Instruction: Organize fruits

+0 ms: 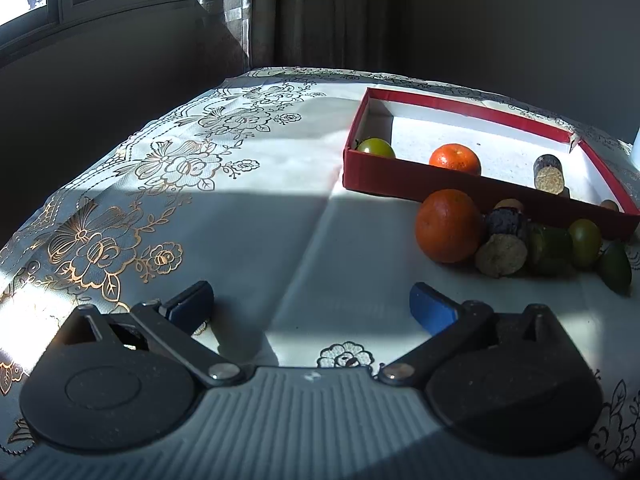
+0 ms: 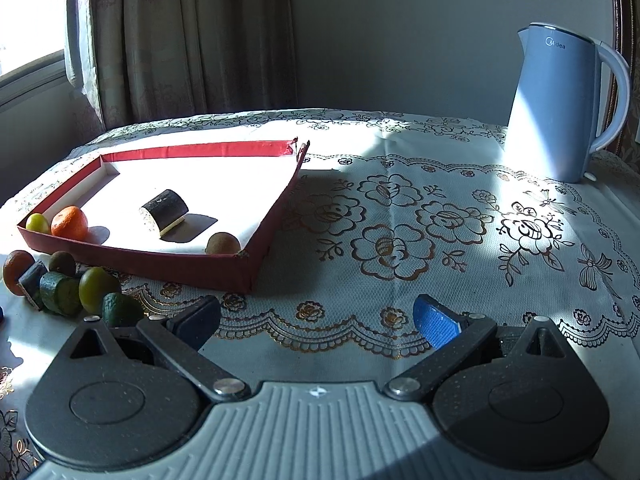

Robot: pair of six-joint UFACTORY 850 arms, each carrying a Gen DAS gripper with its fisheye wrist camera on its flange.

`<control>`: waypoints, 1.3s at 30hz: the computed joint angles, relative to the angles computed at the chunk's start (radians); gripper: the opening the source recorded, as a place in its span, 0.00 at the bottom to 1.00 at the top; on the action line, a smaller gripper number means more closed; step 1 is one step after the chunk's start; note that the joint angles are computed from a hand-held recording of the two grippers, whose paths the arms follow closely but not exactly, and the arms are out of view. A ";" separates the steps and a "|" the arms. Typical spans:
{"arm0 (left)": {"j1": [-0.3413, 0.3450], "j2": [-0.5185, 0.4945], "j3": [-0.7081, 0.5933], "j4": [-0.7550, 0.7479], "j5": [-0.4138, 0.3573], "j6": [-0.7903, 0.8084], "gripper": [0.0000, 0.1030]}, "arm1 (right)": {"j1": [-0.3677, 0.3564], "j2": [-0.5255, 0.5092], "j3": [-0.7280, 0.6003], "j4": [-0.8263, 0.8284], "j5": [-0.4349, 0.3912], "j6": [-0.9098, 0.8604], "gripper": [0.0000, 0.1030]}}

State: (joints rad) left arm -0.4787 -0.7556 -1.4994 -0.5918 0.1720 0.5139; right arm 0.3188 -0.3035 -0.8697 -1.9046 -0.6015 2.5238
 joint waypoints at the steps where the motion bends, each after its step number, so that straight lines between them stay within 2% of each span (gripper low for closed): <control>1: 0.000 0.001 0.001 0.006 0.000 -0.007 1.00 | 0.009 0.004 0.001 -0.019 0.000 0.012 1.00; 8: 0.003 0.003 0.007 0.063 0.001 -0.065 1.00 | 0.071 0.020 0.004 -0.146 0.005 0.066 1.00; 13: 0.005 0.005 0.010 0.102 0.001 -0.105 1.00 | 0.111 -0.004 -0.015 -0.153 0.004 -0.005 1.00; 25: 0.006 0.007 0.013 0.125 0.002 -0.128 1.00 | 0.092 -0.091 -0.098 -0.149 0.031 -0.010 0.99; 29: 0.006 0.006 0.012 0.122 0.002 -0.125 1.00 | 0.087 -0.102 -0.111 -0.161 0.058 -0.005 0.84; 34: 0.006 0.005 0.011 0.111 0.002 -0.113 1.00 | 0.080 -0.104 -0.108 -0.197 0.077 0.037 0.77; 36: 0.005 0.005 0.011 0.101 0.001 -0.103 1.00 | 0.077 -0.105 -0.111 -0.196 0.089 0.031 0.69; 39: 0.005 0.005 0.011 0.101 0.001 -0.102 1.00 | 0.070 -0.110 -0.120 -0.188 0.115 0.017 0.62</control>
